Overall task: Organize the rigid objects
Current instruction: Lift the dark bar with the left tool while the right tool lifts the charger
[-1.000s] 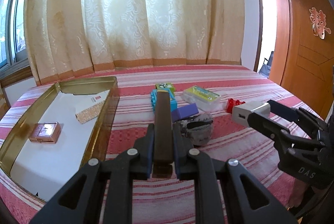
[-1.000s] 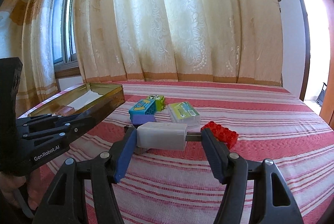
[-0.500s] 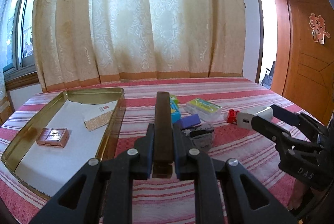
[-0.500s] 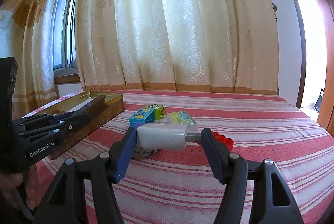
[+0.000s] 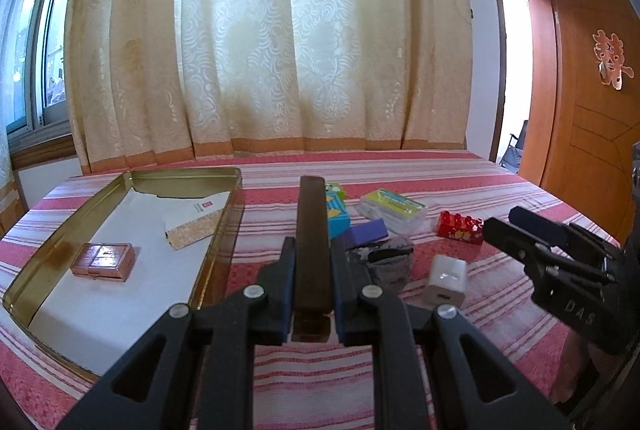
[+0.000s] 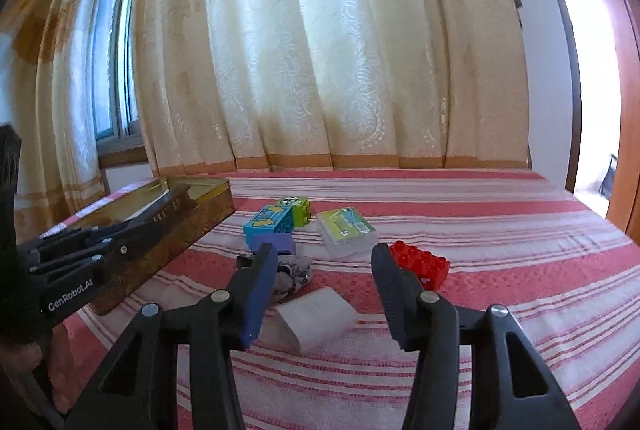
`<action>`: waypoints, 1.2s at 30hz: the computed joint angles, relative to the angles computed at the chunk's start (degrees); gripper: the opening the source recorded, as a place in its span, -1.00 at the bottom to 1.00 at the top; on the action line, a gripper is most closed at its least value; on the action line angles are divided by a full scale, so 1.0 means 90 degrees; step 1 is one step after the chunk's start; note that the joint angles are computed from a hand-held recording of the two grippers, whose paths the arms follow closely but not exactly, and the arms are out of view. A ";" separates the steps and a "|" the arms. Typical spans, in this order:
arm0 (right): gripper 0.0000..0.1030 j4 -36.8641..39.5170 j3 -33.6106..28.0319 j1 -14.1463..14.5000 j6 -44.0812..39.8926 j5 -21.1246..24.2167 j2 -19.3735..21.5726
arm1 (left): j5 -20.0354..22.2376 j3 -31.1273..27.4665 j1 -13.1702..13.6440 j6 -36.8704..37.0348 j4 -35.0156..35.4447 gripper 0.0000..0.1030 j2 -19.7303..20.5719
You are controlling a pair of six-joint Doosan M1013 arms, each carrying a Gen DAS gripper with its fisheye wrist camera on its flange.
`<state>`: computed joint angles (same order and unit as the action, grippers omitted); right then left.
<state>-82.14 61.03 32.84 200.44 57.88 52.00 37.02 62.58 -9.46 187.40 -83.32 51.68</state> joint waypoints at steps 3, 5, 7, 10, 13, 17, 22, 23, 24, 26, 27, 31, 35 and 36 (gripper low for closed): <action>0.34 0.0196 0.0188 -0.0050 0.0247 -0.0122 -0.0131 | 0.0037 -0.0010 0.0005 -0.0042 0.0035 -0.74 0.0004; 0.53 0.0490 0.0338 -0.0082 0.0378 -0.0179 -0.0244 | 0.0058 0.0003 0.0012 0.0011 -0.0026 -0.74 0.0001; 0.59 0.0803 0.0390 -0.0111 0.0240 -0.0233 -0.0303 | 0.0057 0.0001 0.0010 0.0008 -0.0022 -0.74 0.0004; 0.60 0.1280 0.0224 -0.0153 -0.0441 -0.0385 -0.0248 | 0.0058 0.0009 0.0012 0.0017 -0.0072 -0.74 0.0007; 0.63 0.2020 -0.0214 -0.0213 -0.1718 -0.0580 -0.0068 | 0.0082 -0.0043 0.0010 -0.0116 0.0050 -0.74 0.0029; 0.68 0.2969 -0.0750 -0.0295 -0.3083 -0.0582 0.0182 | 0.0082 -0.0042 0.0006 -0.0137 0.0107 -0.74 0.0025; 0.68 0.3776 -0.0917 -0.0502 -0.3442 -0.0618 0.0226 | 0.0127 -0.0107 0.0006 -0.0317 0.0291 -0.74 0.0048; 0.68 0.3890 -0.0871 -0.0536 -0.3456 -0.0728 0.0194 | 0.0133 -0.0106 0.0007 -0.0308 0.0290 -0.74 0.0048; 0.68 0.4015 -0.0835 -0.0566 -0.3506 -0.0838 0.0170 | 0.0138 -0.0102 0.0007 -0.0295 0.0287 -0.74 0.0045; 0.68 0.4232 -0.0899 -0.0597 -0.3736 -0.0851 0.0194 | 0.0146 -0.0097 0.0008 -0.0288 0.0299 -0.74 0.0042; 0.68 0.4283 -0.0947 -0.0600 -0.3813 -0.0827 0.0216 | 0.0148 -0.0094 0.0008 -0.0286 0.0298 -0.74 0.0040; 0.45 0.4401 -0.0938 -0.0636 -0.3769 -0.0856 0.0210 | 0.0157 -0.0089 0.0009 -0.0285 0.0302 -0.74 0.0036; 0.20 0.4208 -0.0736 -0.0635 -0.3404 -0.1052 0.0116 | 0.0141 -0.0074 0.0004 -0.0255 0.0272 -0.74 0.0033; 0.20 0.4190 -0.0718 -0.0636 -0.3387 -0.1093 0.0108 | 0.0145 -0.0074 0.0005 -0.0250 0.0258 -0.74 0.0034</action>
<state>-44.43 54.56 27.11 169.96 48.04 52.97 38.32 61.91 -9.41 185.15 -81.00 51.98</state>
